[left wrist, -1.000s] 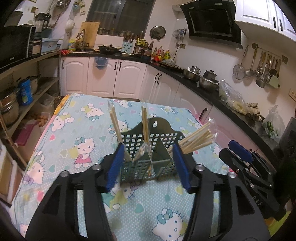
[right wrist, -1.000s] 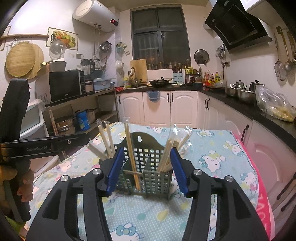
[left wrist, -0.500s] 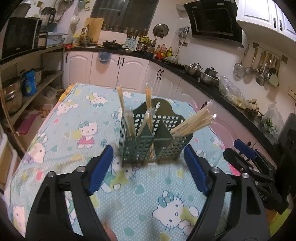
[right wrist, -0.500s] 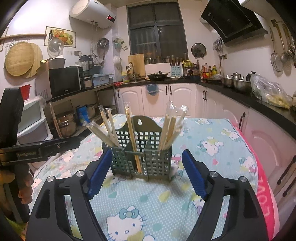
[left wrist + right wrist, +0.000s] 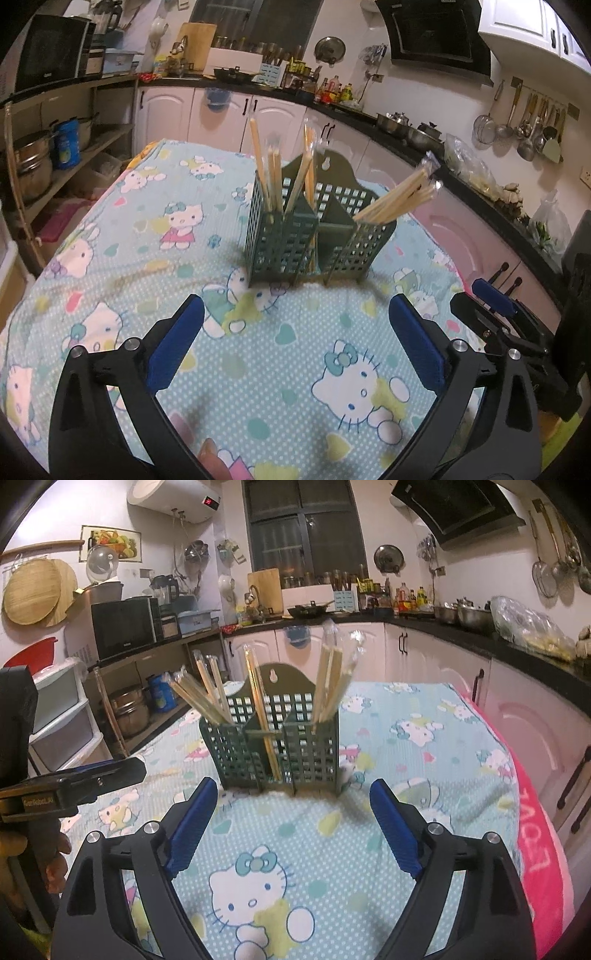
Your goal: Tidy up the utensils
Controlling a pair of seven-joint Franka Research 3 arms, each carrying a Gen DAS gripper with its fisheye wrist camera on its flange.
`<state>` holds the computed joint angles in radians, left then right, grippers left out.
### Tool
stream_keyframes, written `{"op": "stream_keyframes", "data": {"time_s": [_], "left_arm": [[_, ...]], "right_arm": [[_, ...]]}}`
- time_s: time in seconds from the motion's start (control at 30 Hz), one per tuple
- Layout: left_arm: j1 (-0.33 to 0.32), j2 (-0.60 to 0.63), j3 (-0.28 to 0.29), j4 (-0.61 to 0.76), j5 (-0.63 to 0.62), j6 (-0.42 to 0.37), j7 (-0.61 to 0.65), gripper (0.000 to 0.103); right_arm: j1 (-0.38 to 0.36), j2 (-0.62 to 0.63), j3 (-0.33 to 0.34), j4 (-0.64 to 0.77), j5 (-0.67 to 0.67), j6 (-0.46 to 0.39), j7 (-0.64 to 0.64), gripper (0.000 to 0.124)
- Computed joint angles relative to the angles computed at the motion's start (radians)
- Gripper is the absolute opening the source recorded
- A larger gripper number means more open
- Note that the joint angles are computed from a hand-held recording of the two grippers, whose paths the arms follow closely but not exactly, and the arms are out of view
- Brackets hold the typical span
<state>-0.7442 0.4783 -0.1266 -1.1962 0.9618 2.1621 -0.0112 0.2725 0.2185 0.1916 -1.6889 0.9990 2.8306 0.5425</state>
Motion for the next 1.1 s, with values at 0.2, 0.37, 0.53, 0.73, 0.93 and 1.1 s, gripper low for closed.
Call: {"op": "stream_keyframes", "data": {"time_s": [0.2,0.37,0.53,0.73,0.93,1.1], "left_arm": [[-0.025,0.007,0.007,-0.014,0.036,-0.035,-0.04,0.092],[-0.038,0.015,0.009,-0.027,0.066,-0.055,-0.067,0.092],[-0.052,0.02,0.012,-0.04,0.109,-0.067,-0.088,0.092],[-0.064,0.023,0.018,-0.06,0.167,-0.07,-0.121,0.092],[-0.08,0.026,0.026,-0.079,0.248,-0.083,-0.163,0.092],[-0.076,0.034,0.021,-0.077,0.26,-0.09,-0.166,0.092]], "right_arm": [[-0.003,-0.013,0.001,-0.038,0.019,0.015,-0.03,0.083],[-0.003,-0.022,0.005,-0.064,0.06,0.043,-0.079,0.083],[-0.001,-0.026,0.005,-0.089,0.107,0.068,-0.126,0.083],[-0.002,-0.024,0.017,-0.109,0.185,0.117,-0.21,0.084],[-0.005,-0.018,0.036,-0.089,0.412,0.17,-0.441,0.088],[0.02,-0.007,0.019,-0.065,0.559,0.191,-0.606,0.091]]}}
